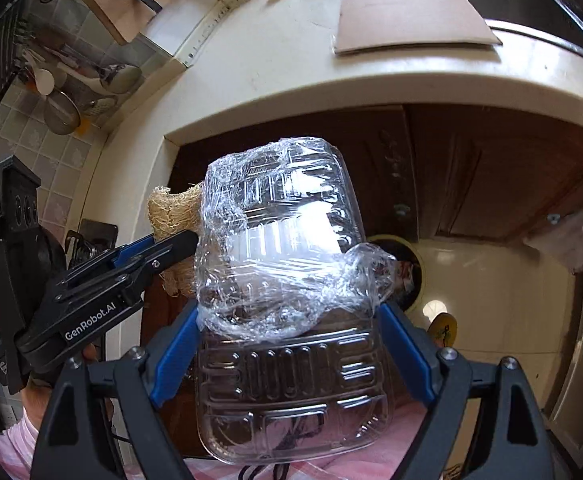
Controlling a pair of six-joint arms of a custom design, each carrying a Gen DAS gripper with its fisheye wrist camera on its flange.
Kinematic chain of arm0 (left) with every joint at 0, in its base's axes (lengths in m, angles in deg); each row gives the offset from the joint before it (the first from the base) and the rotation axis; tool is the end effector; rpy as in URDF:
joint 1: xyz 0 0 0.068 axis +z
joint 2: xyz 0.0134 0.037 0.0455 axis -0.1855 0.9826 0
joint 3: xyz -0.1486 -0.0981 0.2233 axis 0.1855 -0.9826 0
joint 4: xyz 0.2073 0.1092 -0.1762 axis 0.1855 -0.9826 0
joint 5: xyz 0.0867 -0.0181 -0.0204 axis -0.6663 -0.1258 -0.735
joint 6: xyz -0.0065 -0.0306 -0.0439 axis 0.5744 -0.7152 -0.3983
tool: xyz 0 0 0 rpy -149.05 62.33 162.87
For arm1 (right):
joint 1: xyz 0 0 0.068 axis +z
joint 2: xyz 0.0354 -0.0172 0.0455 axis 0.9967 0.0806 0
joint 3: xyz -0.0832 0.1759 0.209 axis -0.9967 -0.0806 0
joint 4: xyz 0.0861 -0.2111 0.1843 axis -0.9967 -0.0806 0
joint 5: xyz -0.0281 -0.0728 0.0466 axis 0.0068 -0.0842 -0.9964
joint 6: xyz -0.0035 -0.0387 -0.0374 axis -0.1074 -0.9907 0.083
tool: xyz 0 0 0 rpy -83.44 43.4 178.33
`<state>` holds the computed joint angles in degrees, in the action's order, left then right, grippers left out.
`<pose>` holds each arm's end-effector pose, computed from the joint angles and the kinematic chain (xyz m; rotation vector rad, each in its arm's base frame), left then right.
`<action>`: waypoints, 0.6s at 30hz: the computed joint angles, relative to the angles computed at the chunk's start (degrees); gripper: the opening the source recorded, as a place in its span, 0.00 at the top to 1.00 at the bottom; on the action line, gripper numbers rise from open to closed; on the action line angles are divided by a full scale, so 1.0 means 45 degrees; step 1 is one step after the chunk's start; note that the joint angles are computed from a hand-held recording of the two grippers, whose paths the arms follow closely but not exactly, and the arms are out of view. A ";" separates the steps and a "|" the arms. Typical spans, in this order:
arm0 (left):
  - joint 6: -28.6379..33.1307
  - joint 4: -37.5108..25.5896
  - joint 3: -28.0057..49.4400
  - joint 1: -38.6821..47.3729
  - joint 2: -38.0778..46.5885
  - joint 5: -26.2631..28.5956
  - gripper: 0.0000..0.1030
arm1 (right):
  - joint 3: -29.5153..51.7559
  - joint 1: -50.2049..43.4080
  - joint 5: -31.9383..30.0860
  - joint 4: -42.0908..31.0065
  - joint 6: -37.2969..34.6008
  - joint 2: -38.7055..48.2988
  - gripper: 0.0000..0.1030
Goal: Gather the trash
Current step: 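Carry the loofah and plastic container down over the bin and open both tools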
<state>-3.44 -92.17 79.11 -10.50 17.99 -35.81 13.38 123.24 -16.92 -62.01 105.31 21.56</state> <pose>0.2255 -0.0104 0.3841 0.4998 2.7438 -0.3776 0.1669 0.1348 0.4269 0.4695 2.8387 0.5703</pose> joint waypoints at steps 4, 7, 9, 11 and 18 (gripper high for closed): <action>-0.0211 0.0616 -0.1867 -0.0417 -0.0665 -0.0303 0.69 | -0.1650 0.0222 -0.0478 0.0568 0.0508 -0.0551 0.15; -0.0515 0.1300 -0.3275 -0.0752 -0.0971 -0.0576 0.69 | -0.3204 0.0214 -0.0968 0.1198 0.0722 -0.0968 0.15; -0.0718 0.1966 -0.4382 -0.0907 -0.1025 -0.0702 0.68 | -0.4606 0.0186 -0.1371 0.1916 0.0958 -0.1398 0.14; -0.0938 0.2796 -0.5448 -0.1032 -0.0893 -0.0781 0.68 | -0.6094 -0.0007 -0.1821 0.2640 0.1004 -0.1678 0.14; -0.1715 0.7125 -0.8737 -0.1583 0.1228 -0.1080 0.67 | -1.0968 -0.0747 -0.3423 0.6397 0.0098 -0.0637 0.14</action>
